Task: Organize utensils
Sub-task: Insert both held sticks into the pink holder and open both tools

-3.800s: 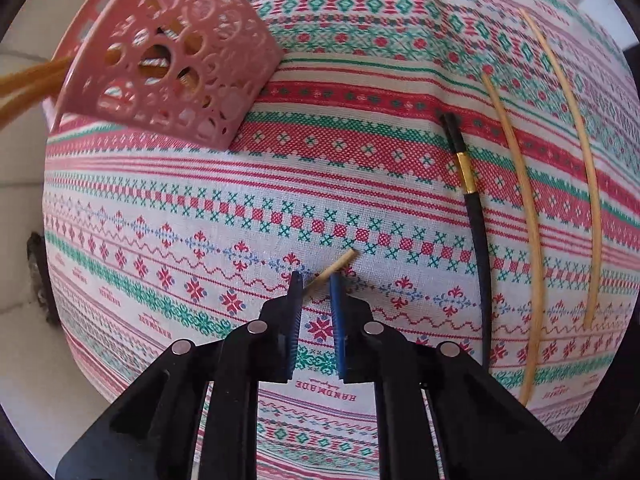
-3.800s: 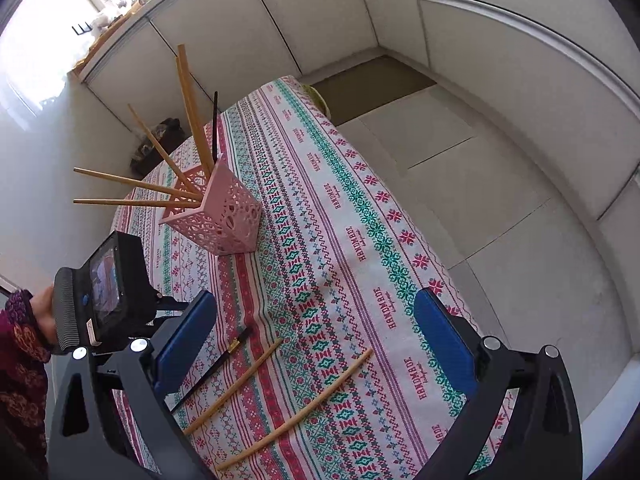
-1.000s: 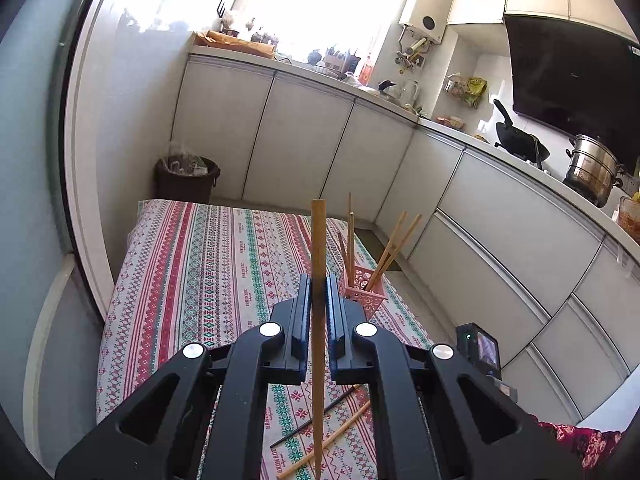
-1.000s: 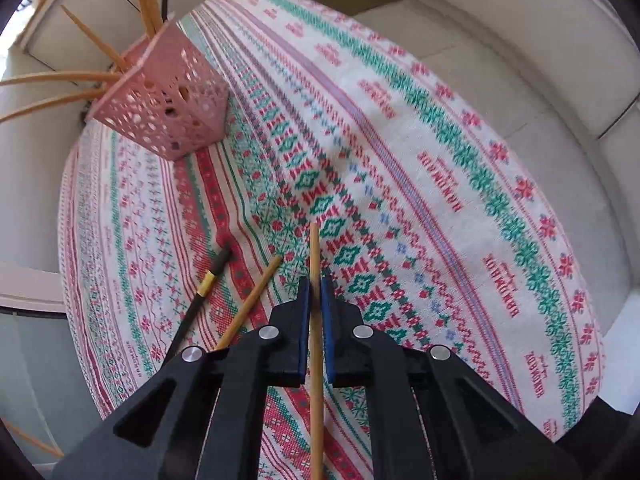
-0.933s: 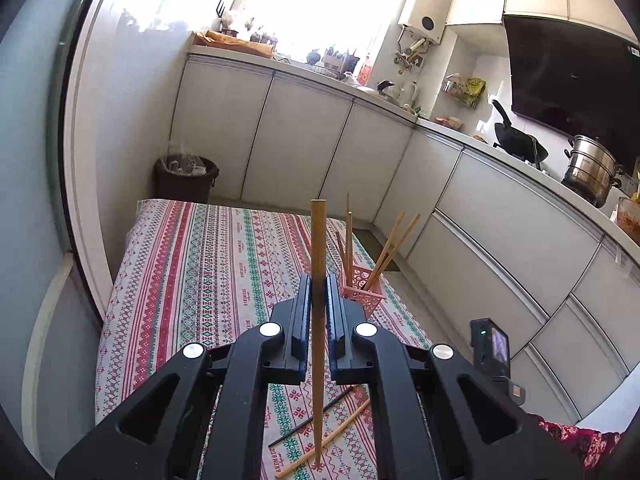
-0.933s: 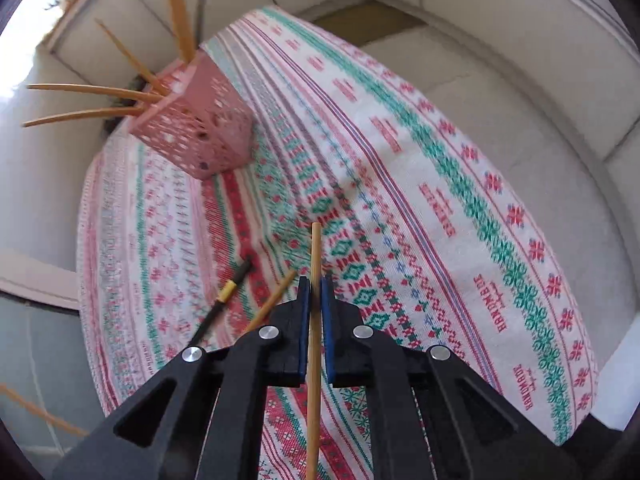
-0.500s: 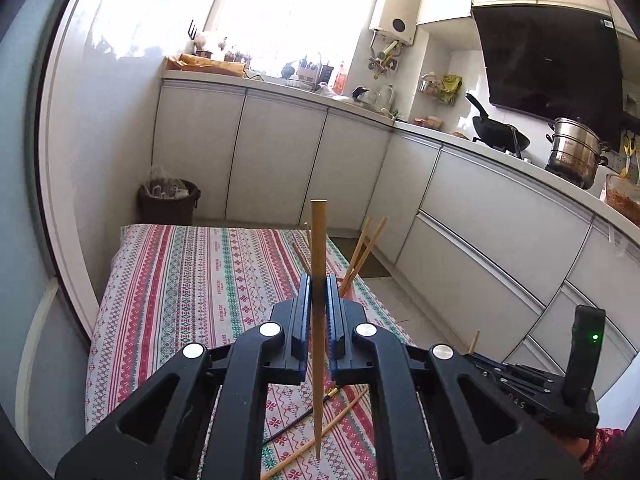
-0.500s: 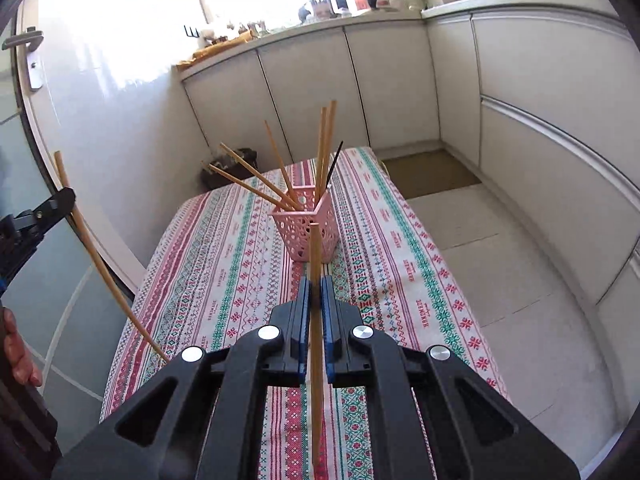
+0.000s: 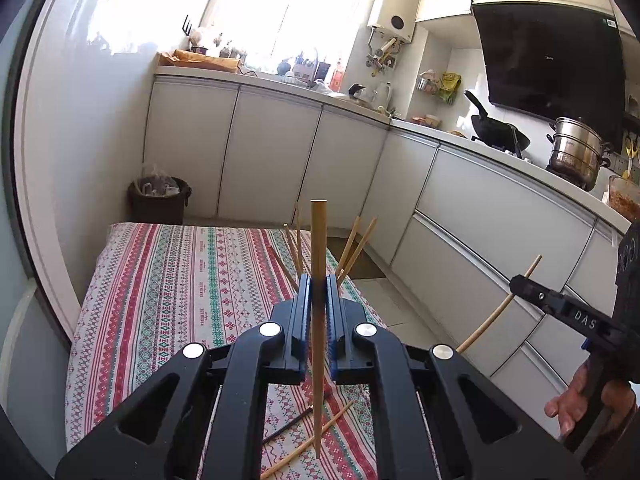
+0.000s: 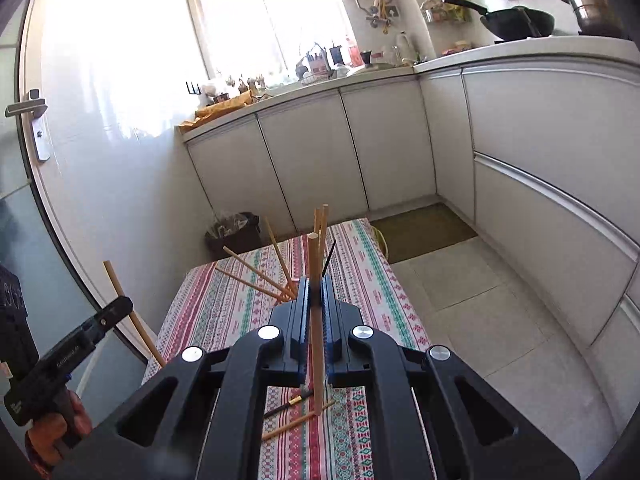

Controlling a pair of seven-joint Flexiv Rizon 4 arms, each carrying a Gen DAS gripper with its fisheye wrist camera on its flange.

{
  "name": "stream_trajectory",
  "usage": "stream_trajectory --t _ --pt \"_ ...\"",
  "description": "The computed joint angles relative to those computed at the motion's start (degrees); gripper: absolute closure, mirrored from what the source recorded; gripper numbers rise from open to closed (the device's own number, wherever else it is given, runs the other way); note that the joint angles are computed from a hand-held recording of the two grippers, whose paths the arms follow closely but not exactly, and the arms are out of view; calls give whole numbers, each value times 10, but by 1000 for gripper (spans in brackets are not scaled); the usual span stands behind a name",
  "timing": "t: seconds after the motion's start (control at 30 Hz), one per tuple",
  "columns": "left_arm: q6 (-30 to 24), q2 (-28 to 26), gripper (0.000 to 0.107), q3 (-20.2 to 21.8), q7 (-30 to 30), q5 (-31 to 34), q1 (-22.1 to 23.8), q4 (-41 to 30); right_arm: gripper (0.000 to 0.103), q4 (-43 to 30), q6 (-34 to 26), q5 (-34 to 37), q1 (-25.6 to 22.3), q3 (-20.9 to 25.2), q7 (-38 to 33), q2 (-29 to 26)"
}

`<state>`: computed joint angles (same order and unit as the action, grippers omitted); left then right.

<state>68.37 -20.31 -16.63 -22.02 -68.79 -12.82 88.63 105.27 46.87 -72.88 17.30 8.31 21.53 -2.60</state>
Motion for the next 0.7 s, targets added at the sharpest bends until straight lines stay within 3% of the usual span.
stream_trajectory --t 0.3,0.7 --pt "31 -18 101 -15 12 -16 -13 -36 97 -49 26 -32 -20 -23 -20 -16" --pt "58 -84 101 -30 -66 119 -11 -123 97 -175 103 -64 -35 -95 -41 -125"
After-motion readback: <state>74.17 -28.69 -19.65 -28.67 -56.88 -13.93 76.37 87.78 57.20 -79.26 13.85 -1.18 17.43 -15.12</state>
